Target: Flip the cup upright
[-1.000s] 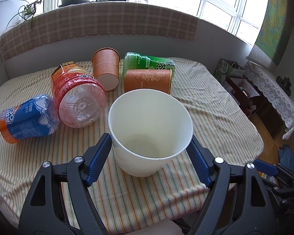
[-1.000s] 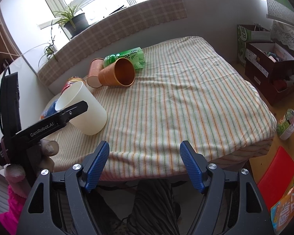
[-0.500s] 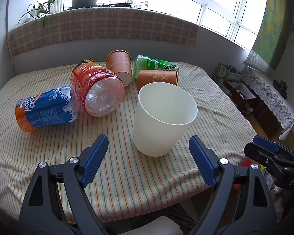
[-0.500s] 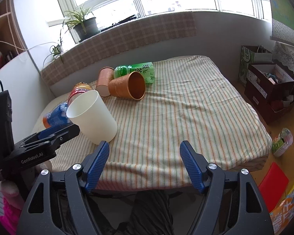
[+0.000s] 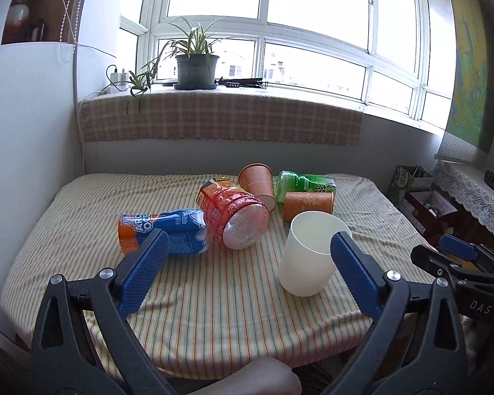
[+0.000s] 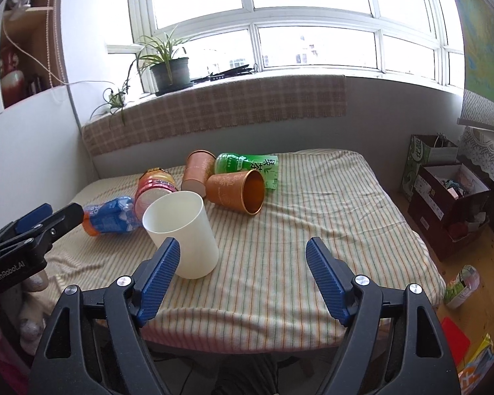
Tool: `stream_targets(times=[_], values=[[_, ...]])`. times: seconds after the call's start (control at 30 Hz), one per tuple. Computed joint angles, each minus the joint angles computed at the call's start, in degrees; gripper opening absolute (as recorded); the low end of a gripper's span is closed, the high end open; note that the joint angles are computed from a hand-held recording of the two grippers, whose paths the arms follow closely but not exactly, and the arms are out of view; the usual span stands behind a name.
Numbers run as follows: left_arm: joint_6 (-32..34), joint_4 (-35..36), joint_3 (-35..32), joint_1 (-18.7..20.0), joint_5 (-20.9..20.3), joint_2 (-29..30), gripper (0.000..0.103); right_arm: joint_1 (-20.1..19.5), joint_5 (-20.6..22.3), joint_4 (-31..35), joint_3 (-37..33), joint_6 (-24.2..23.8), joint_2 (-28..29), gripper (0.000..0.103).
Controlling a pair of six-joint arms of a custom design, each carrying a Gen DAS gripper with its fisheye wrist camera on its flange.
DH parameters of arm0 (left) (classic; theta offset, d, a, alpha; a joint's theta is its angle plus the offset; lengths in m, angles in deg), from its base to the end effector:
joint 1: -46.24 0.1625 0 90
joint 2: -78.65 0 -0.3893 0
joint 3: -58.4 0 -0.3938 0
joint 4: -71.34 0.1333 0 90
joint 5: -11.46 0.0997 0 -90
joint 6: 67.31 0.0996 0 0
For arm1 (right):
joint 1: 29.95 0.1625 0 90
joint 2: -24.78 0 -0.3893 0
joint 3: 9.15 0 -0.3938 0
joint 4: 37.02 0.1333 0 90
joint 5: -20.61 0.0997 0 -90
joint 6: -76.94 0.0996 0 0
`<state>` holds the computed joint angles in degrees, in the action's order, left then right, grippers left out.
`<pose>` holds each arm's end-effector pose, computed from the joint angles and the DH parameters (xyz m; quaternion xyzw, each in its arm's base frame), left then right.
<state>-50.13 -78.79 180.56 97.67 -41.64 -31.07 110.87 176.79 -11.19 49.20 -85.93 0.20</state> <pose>-0.0854 -0.4169 0.4643 0.2926 0.8268 -0.4305 0.2133 0.5040 -0.3563 0.0204 0.0973 -0.8153 0.4766 0.3142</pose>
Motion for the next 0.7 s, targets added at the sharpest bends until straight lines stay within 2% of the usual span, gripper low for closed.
stream_targets(times=[0.1,0.33,0.7], values=[[1.83,-3.85,1.04,-1.33,1.93,-0.86,0.103,0.54,1.78,-4.07,0.57,-3.84,-0.38,0.083],[2.77,-4.79,1.73,-2.88,3.93,-2.14,0.103,0.99,4.21,-9.67,1.71,-8.14,-1.28,0.084],[1.94,-4.05,1.89,-3.47,4.50,-2.36,0.103,1.10,4.69,-9.71,1.70,-7.89,-1.29,0.085]])
